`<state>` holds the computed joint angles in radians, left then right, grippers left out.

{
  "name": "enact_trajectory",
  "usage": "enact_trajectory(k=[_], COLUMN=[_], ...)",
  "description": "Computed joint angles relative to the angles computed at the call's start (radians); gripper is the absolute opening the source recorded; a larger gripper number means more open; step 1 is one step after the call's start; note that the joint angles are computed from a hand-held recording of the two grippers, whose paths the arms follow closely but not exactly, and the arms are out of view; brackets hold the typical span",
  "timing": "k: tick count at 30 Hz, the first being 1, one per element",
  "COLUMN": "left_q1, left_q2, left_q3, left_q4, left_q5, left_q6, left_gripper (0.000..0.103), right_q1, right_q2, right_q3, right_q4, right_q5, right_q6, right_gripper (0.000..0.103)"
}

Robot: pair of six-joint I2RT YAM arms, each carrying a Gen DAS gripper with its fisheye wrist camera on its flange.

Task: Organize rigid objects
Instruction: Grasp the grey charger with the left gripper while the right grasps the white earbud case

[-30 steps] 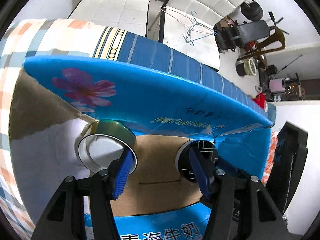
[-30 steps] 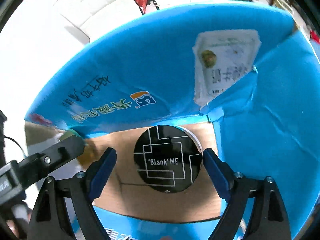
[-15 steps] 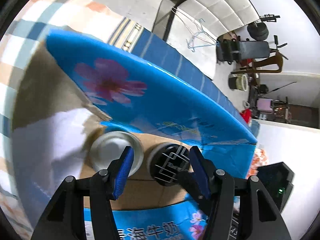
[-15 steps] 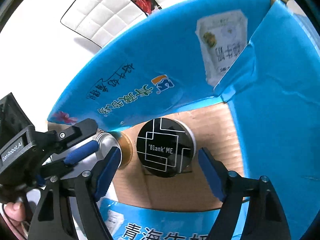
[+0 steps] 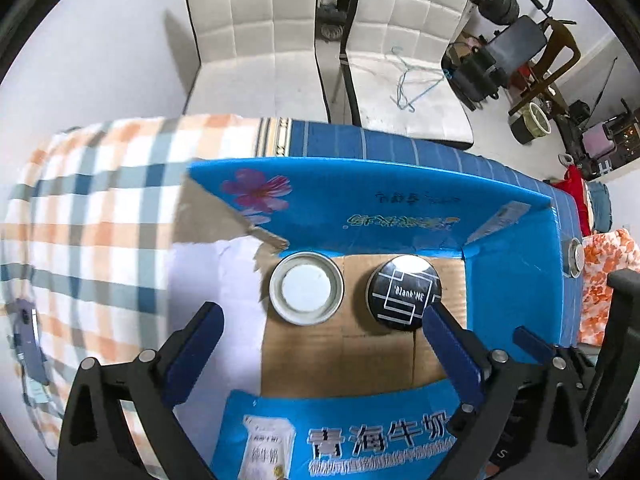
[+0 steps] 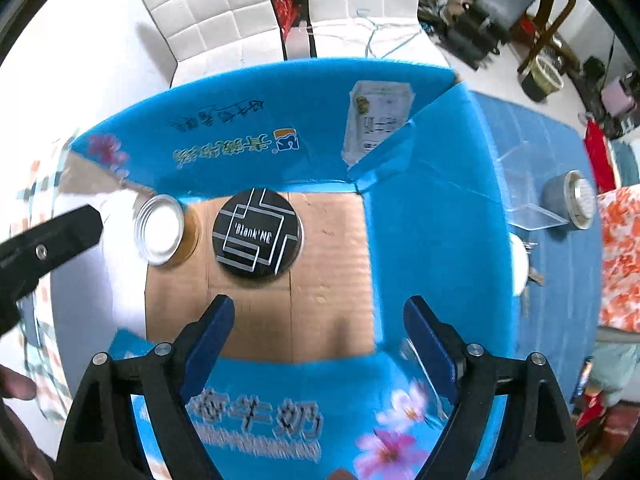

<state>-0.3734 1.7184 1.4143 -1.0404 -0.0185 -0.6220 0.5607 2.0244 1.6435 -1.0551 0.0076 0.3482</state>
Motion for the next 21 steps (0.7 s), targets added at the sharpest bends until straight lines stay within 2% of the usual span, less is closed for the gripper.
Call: enact_trajectory(k=[3,6,11,13,17,19,21], left_q1=[-0.049,-0.097,-0.238,-0.318,-0.494,-0.587,-0.642], left_q2=[-0.077,-0.111,-0.128,-0.115,-0.066,0.007,0.1], left_q3=[-0.015,0.004,0.1,0.147,0.195,0.212,0.245], left_q4=[-0.043,-0.083,-0.189,-0.226,-0.23,-0.19,-0.154], left_q5=[-0.055,-0.098,-0.168,-0.195,-0.21,-0.18,-0.125], left_q6=[-0.048,-0.102,-0.219,-0.271,-0.394,-0.454,-0.469], left_gripper=[0.102,0.102,0.102,0.102,0.102,0.102,0.102], right_q1=[0.007,-0.015,-0.148,-0.254,-0.539,-0.701,-0.862], right_q2=[-0.09,-0.227,-0.443,-0.552,-0.711,-0.75,-0.752], right_q3=[-0.066,-0.109,-0.24,-0.328,-0.5,-0.591,-0.674], right_q4=[0.007,-0.041,-0.075,-0.093,-0.129,-0.13,-0.116], right_q5=[-0.023,-0.048,-0.084,-0.066,-0.054,-0.043,-0.037], right_q6=[0.005,-0.02,-0.093,-0.16,-0.35,-0.467,-0.578], right_gripper=[0.089,0.089,0.089,0.089,0.089,0.089,0.089])
